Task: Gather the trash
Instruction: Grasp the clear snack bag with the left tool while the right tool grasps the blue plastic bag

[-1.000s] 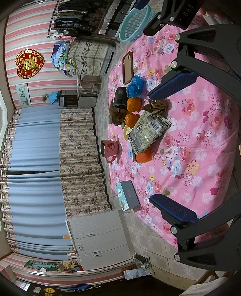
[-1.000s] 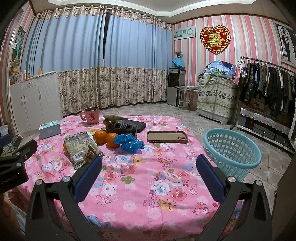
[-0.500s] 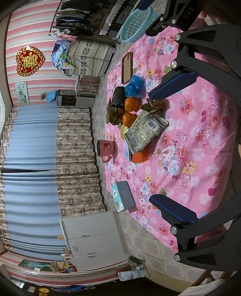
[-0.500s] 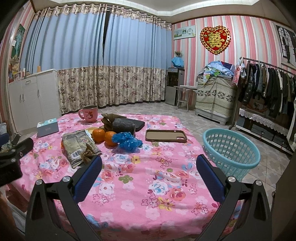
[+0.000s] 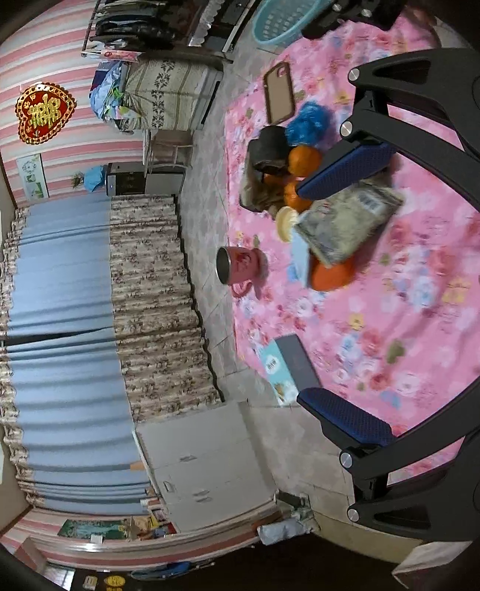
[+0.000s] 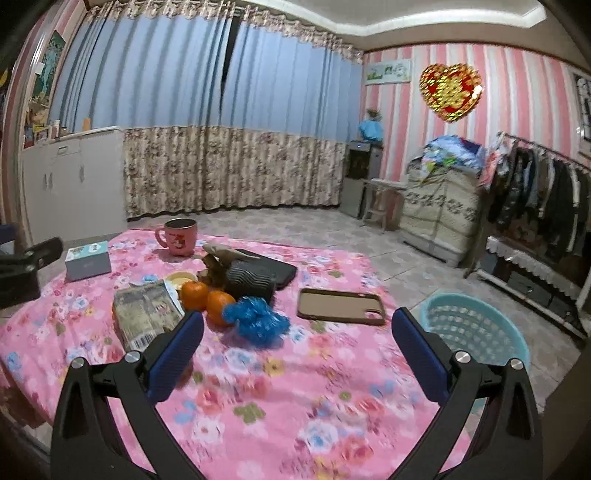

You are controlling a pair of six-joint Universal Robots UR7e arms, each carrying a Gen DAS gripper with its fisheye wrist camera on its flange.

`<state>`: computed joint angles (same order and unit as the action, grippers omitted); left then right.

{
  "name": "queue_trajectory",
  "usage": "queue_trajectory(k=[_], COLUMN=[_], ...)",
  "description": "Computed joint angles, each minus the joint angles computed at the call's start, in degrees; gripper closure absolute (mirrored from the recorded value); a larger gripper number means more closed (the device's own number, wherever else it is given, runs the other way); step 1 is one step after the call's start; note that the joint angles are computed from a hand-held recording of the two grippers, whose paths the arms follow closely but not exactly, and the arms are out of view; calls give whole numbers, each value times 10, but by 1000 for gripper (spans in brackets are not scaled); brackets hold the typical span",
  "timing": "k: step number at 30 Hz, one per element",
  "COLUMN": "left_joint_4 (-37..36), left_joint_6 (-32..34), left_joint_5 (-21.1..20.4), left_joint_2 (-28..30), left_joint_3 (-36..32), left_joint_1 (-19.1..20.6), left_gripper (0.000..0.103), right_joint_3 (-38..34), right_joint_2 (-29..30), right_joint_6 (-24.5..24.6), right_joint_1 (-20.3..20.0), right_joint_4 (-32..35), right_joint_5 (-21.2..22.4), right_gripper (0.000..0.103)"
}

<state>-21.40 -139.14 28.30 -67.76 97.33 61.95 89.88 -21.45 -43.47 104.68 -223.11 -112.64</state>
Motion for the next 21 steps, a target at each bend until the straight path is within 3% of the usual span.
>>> queue_trajectory(k=[3, 6, 9, 12, 15, 18, 21], left_joint_4=[79, 157, 187, 169, 232, 258, 318], left_joint_6=[-52, -109, -136, -122, -157, -180, -224], left_joint_5=[20, 38, 49, 43, 61, 59, 73], left_joint_2=[36, 73, 94, 106, 127, 139, 160], left_joint_3=[-71, -133, -153, -151, -182, -200, -232], left_joint_1=[19, 40, 57, 70, 86, 96, 104], left_gripper=[5, 5, 5, 5, 5, 5, 5], right_joint_3=[-40, -86, -119, -161, -199, -210, -215], right_joint_2=[3, 25, 35, 50, 67, 80, 78], right_joint_6=[26, 15, 20, 25, 37, 30, 63], right_joint_1=[-1, 2, 1, 0, -3, -15, -23], right_joint_4=[75, 105, 139, 182, 228, 222, 257], right_joint_5=[-13, -46, -44, -56, -69, -70, -74], right_gripper=[4, 4, 4, 4, 4, 4, 4])
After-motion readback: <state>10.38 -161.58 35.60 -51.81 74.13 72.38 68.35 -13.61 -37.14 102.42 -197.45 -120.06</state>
